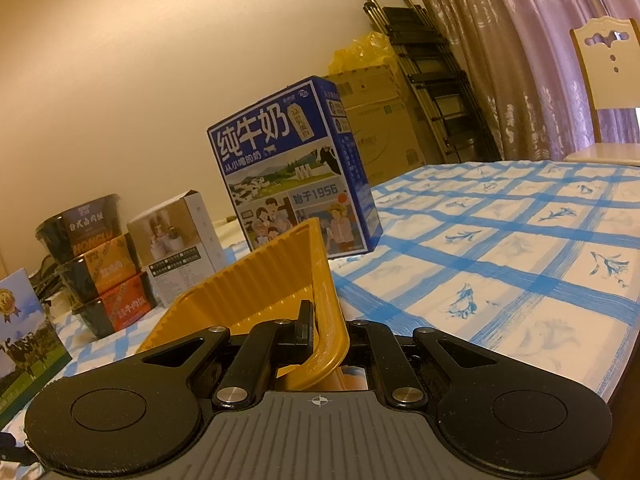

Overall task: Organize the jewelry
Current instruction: 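Grasp the black clip from the bead pile with the left gripper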

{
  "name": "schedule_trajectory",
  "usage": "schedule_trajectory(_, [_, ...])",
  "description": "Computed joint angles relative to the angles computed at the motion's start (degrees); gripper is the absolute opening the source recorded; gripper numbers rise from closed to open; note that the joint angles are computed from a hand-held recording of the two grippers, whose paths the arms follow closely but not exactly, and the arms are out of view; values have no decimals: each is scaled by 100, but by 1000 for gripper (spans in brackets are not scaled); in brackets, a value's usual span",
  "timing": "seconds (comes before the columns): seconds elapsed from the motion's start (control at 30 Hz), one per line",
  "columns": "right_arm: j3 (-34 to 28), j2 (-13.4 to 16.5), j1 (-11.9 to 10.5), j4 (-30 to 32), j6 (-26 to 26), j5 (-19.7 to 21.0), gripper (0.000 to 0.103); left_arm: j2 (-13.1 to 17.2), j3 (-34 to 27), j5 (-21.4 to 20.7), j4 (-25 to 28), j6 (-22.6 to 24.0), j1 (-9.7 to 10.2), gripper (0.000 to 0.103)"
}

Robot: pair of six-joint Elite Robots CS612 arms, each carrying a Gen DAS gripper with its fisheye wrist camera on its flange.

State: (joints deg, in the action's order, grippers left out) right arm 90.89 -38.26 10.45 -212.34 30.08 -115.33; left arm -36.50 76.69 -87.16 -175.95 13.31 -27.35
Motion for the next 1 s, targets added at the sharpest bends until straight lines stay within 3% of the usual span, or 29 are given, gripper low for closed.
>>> schedule_trajectory(0.27, [9, -4, 1, 9, 15, -1, 7, 104, -233, -104, 457, 175, 67, 34])
schedule_trajectory(0.5, [21, -13, -13, 33, 30, 16, 7, -35, -96, -160, 626, 54, 53, 18])
schedule_trajectory(0.6, [27, -13, -15, 19, 18, 24, 7, -162, 36, -286, 769, 46, 64, 16])
schedule_trajectory(0.83, [33, -16, -19, 9, 14, 29, 7, -439, 313, -661, 1150, -338, 147, 16])
schedule_trajectory(1.0, [37, -19, -19, 17, 17, 28, 7, -371, 219, -753, 1129, -490, 145, 18])
